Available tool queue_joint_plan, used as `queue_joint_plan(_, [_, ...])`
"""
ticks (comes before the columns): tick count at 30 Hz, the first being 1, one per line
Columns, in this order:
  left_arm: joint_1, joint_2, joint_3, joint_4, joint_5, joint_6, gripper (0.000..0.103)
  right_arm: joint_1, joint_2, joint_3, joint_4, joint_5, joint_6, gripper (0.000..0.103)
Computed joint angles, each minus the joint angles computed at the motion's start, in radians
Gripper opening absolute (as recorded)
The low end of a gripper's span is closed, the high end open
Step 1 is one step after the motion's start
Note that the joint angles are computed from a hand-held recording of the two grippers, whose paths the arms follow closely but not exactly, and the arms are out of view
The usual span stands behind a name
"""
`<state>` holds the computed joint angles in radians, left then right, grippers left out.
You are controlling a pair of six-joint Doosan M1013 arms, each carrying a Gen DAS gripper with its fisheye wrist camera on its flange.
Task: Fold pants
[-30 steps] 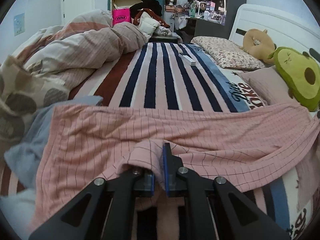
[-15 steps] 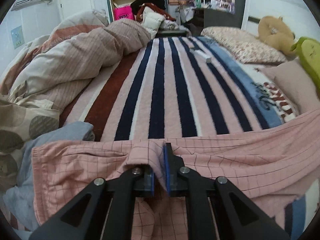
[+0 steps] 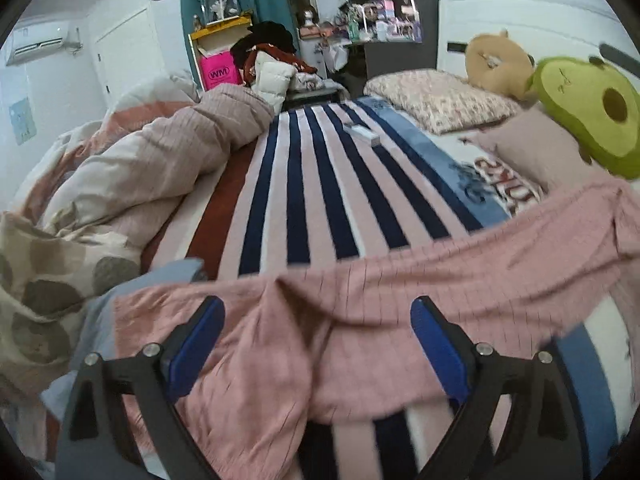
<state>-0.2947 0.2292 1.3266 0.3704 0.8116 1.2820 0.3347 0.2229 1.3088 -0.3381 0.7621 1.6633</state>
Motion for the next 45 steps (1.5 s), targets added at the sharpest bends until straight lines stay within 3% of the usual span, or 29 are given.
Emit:
queue_joint_plan(7, [-0.005, -0.009, 0.047, 0.051, 0.134, 0.042, 0.092, 0.011, 0.007, 0.029, -0.035, 0.075, -0.077, 0.077])
queue_joint_plan(14, [0.006, 0.001, 0.064, 0.067, 0.184, 0.025, 0.092, 0.033, 0.039, 0.046, -0.256, 0.054, 0.031, 0.070])
queue_joint_plan(19, [0.013, 0.016, 0.055, 0.063, 0.208, 0.014, 0.092, 0.031, 0.058, 0.021, -0.297, 0.100, 0.034, 0.014])
queue_joint_plan(21, [0.014, 0.020, 0.052, 0.052, 0.216, 0.019, 0.092, 0.037, 0.057, 0.023, -0.377, 0.102, 0.089, 0.001])
queue_joint_plan(31, [0.011, 0.005, 0.066, 0.073, 0.182, 0.006, 0.092, 0.008, 0.077, -0.059, -0.462, 0.111, 0.207, 0.001])
queue_joint_plan(40, [0.004, 0.009, 0.056, 0.138, 0.196, 0.006, 0.092, -0.021, 0.132, -0.147, -0.537, 0.152, 0.285, 0.001])
queue_joint_plan(41, [0.003, 0.007, 0.058, 0.152, 0.200, 0.007, 0.092, -0.027, 0.138, -0.156, -0.514, 0.166, 0.275, 0.006])
queue_joint_plan(42, [0.002, 0.005, 0.060, 0.161, 0.205, 0.013, 0.092, -0.034, 0.146, -0.169, -0.470, 0.188, 0.251, 0.027])
queue_joint_plan(43, [0.002, 0.003, 0.060, 0.161, 0.214, 0.024, 0.092, -0.042, 0.146, -0.172, -0.419, 0.192, 0.232, 0.058])
queue_joint_plan(44, [0.002, 0.003, 0.060, 0.154, 0.224, 0.040, 0.092, -0.051, 0.137, -0.163, -0.357, 0.172, 0.223, 0.067])
queue_joint_plan(45, [0.002, 0.002, 0.063, 0.147, 0.232, 0.061, 0.092, -0.054, 0.127, -0.149, -0.329, 0.154, 0.231, 0.069])
